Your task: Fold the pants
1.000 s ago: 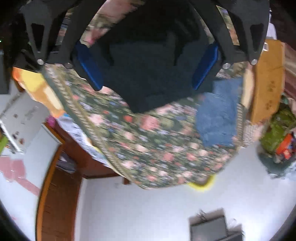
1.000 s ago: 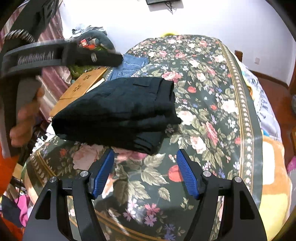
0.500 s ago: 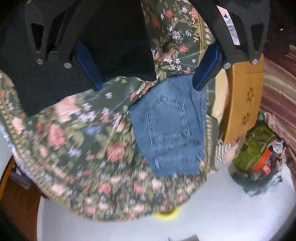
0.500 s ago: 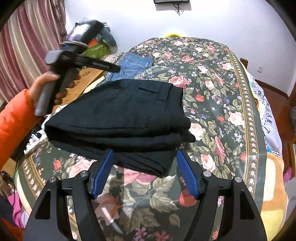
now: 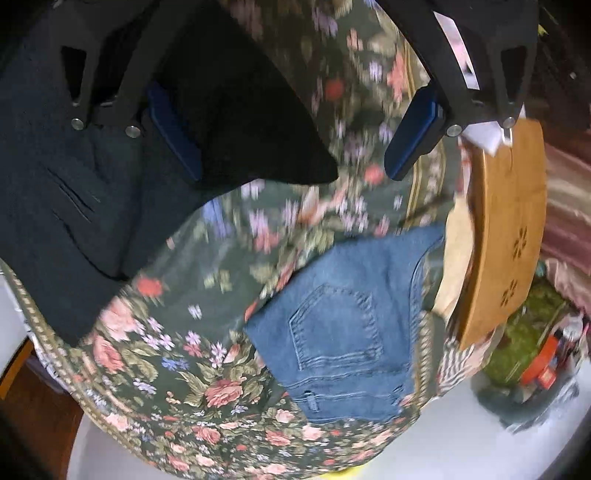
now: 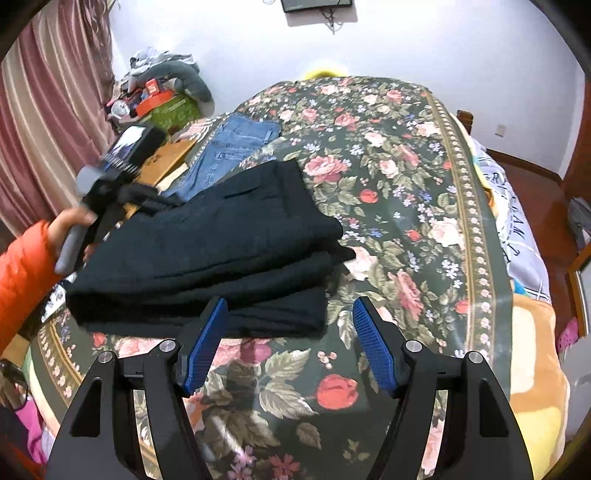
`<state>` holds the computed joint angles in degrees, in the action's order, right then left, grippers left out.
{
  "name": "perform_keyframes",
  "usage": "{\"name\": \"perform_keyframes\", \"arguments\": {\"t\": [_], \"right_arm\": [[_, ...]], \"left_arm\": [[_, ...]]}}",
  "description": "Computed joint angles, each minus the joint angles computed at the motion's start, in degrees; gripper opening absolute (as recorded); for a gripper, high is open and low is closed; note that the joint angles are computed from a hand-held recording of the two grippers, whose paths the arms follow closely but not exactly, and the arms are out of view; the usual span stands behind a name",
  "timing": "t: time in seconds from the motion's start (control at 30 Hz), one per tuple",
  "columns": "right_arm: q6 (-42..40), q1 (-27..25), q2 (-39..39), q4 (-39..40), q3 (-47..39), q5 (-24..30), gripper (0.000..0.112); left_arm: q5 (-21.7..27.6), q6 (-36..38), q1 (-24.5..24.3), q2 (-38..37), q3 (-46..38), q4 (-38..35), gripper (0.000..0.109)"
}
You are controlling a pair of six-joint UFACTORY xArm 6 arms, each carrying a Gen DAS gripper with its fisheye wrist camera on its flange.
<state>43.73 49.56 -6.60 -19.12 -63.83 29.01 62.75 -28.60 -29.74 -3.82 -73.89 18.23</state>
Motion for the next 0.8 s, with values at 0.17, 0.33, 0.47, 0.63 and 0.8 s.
{"name": "perform_keyframes", "arguments": {"t": [0.17, 0.33, 0.47, 0.63, 0.8], "right_arm": [[3.5, 0.8, -3.0, -4.1, 1.4, -0.3, 0.067], [5.1, 1.7, -4.4, -5.9, 1.7, -1.6, 0.067], [3.8, 2.1, -3.2, -3.8, 1.7, -3.9, 0.067], [0.1, 2.6, -0.7, 2.5, 1.6, -5.6, 0.067], [-7.0, 3.0, 0.2, 10.6, 3.6, -8.0, 0.048]], "left_arm": [[1.0, -3.8, -3.0, -9.9, 7.4, 0.1, 0.100], [1.5, -6.4, -7.0, -18.5, 13.5, -2.6, 0.100], [3.3, -12.6, -11.2, -20.6, 13.3, 4.0, 0.096], [-1.0, -13.3, -12.4, -22.8, 14.3, 3.8, 0.087], [-1.3, -12.0, -12.0, -21.9, 16.4, 3.2, 0.079]]}}
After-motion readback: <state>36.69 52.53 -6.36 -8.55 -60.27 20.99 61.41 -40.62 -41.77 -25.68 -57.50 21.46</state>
